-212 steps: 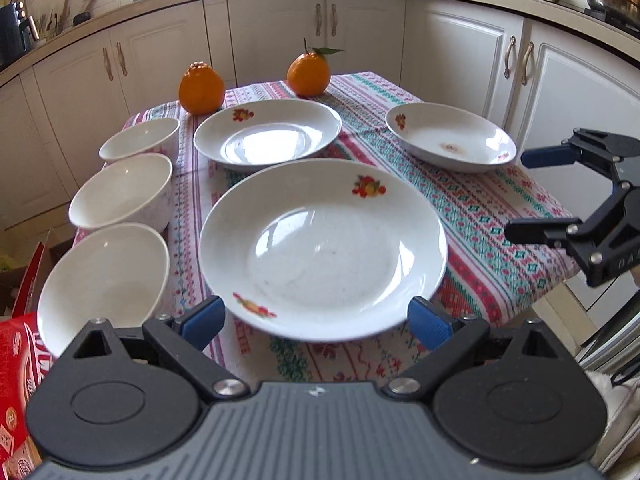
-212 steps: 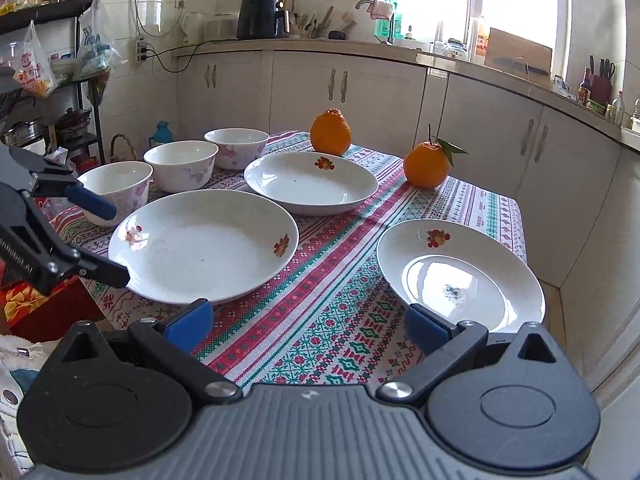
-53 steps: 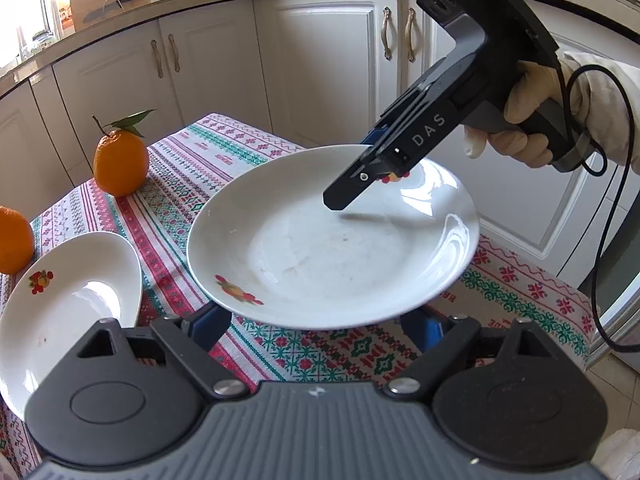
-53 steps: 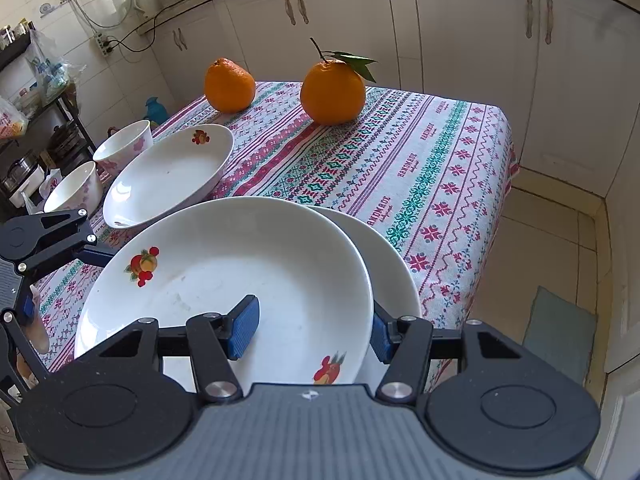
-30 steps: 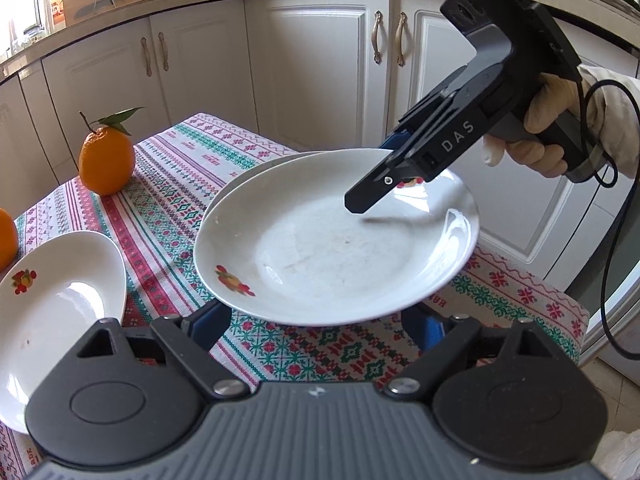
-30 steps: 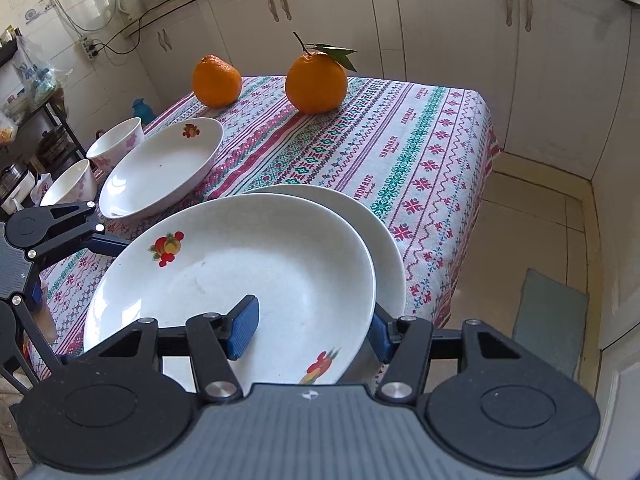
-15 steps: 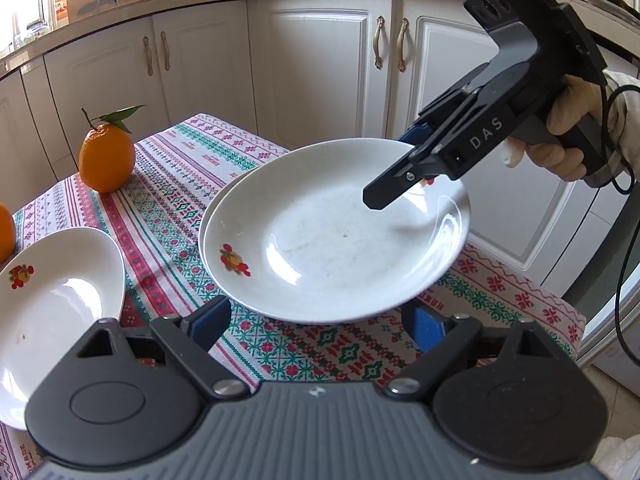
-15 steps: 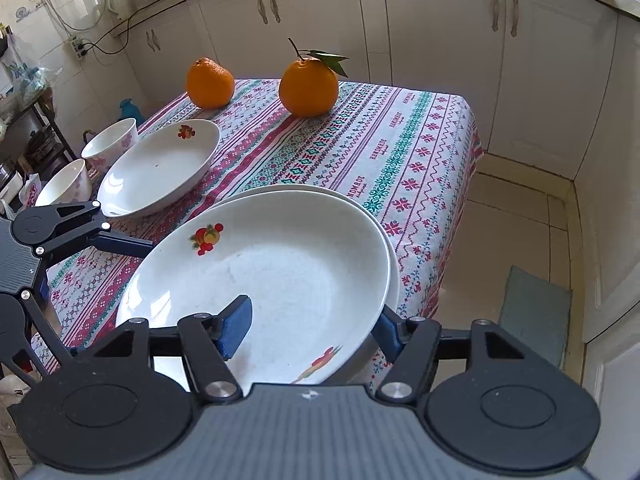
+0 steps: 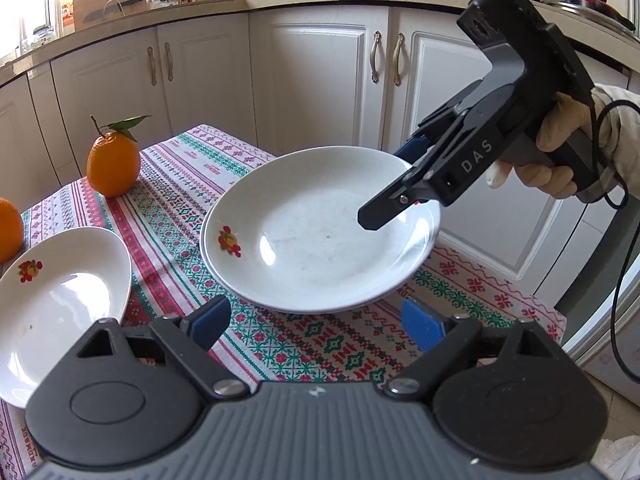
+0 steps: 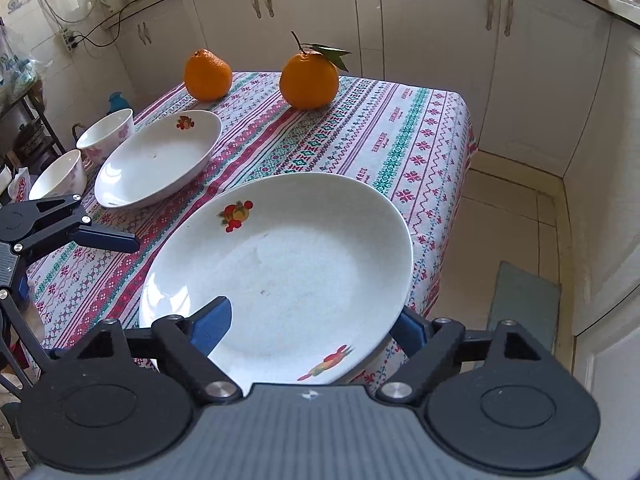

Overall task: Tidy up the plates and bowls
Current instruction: 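Lower the held plate onto the stained plate and open the right tool, then withdraw the right tool while the left tool moves toward the center fruit-print plate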

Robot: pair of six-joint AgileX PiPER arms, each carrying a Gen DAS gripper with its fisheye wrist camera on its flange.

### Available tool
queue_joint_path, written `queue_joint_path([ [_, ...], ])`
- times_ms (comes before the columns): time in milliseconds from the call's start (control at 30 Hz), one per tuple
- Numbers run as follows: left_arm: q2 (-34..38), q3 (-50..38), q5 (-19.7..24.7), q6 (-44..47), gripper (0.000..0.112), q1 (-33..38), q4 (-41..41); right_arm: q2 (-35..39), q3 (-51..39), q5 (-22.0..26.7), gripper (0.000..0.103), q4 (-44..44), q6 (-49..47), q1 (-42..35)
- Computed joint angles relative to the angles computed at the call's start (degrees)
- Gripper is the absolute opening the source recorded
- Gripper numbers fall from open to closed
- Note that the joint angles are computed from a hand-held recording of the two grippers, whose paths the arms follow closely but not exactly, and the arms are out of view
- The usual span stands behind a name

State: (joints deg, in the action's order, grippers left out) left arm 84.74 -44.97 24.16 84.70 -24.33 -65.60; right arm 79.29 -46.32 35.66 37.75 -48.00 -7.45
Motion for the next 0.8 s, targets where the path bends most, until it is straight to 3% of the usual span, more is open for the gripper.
queue_joint_path([
  [267, -3.6, 3.2, 0.7, 1.0, 0.093, 1.5, -1.8, -2.3, 1.9, -1.2, 0.096, -3.4, 4.6, 1.9],
  [367, -4.8, 4.2, 1.1, 1.0, 0.093, 1.9, -2.2, -3.0, 3.2, -2.8, 0.097, -8.5, 10.6, 4.1],
  [567, -7.5, 6.4, 0.6, 1.3, 0.093, 2.8, -4.0, -8.4, 7.8, -4.8, 0.102, -8.6, 12.3, 6.9],
  [700, -9.1, 8.1, -2.4, 0.3, 0.093, 3.2, -4.6, -12.7, 9.3, -6.6, 0.103, -14.4, 19.6, 11.4],
  [800, -9.8, 9.4, -7.7, -1.4, 0.093, 3.0, -5.2, -14.9, 9.7, -8.0, 0.103, -20.4, 26.2, 15.6],
])
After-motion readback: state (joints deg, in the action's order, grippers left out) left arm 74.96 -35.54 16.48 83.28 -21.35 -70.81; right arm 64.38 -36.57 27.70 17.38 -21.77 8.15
